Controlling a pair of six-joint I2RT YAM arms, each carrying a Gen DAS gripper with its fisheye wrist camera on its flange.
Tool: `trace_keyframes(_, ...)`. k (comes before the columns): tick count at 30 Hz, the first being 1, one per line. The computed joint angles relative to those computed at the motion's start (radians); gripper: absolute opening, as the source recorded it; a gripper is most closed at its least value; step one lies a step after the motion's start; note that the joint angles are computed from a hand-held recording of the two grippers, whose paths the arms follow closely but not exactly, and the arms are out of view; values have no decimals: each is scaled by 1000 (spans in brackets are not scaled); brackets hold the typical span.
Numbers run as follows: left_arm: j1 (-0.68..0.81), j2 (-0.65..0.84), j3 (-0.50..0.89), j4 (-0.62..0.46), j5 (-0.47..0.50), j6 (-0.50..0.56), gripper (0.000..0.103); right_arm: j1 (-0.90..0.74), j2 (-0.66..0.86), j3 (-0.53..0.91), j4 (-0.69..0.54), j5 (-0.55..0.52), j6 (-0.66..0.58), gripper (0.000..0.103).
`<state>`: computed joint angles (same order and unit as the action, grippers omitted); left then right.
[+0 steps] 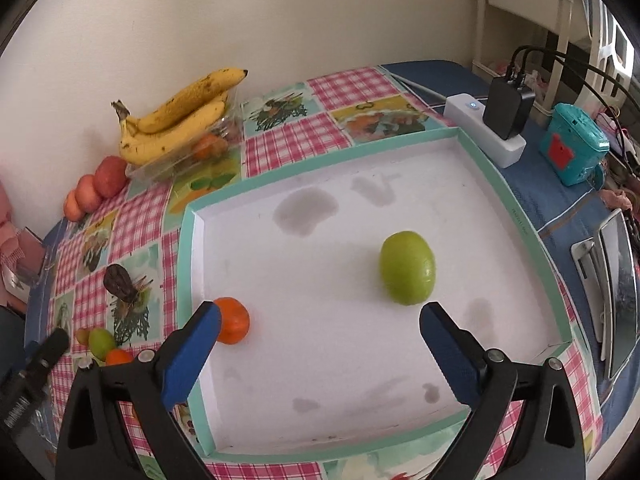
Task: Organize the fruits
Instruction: 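Move both open tools back toward the remaining fruit, then grasp a small brown kiwi with the left tool while the right tool grasps a tangerine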
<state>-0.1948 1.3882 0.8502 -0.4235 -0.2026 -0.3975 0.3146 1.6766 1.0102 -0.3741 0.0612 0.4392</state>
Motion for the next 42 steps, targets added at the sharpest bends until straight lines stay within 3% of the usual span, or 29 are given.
trace_keyframes(6,70,-35,-6,-2,-10,63,103,31,9,10,7,-18,24,99)
trace_keyframes(22,440,-164,-47,-68,182,156,102,265,100,185,1,-16,11,98)
trace_keyframes(24,463,-162,-45,-68,199,165,102,293,116,212,3,-29,1,88)
trace_keyframes(25,472,-158,-42,-67,204,172,102,301,125,224,5,-37,-3,77)
trace_keyframes(26,477,-151,-38,-68,203,180,102,313,137,241,3,-42,-6,75)
trace_keyframes(29,488,-119,-24,-70,212,193,102,339,171,287,-23,-48,-12,74)
trace_keyframes(32,494,-73,-10,-63,225,195,102,362,210,333,-51,-60,-12,65)
trace_keyframes(36,484,-3,9,-48,240,198,99,378,270,378,-96,-82,-8,64)
trace_keyframes(38,473,43,19,-38,252,201,99,383,310,405,-123,-106,-6,57)
trace_keyframes(42,455,129,38,-19,273,194,92,392,368,426,-134,-138,8,56)
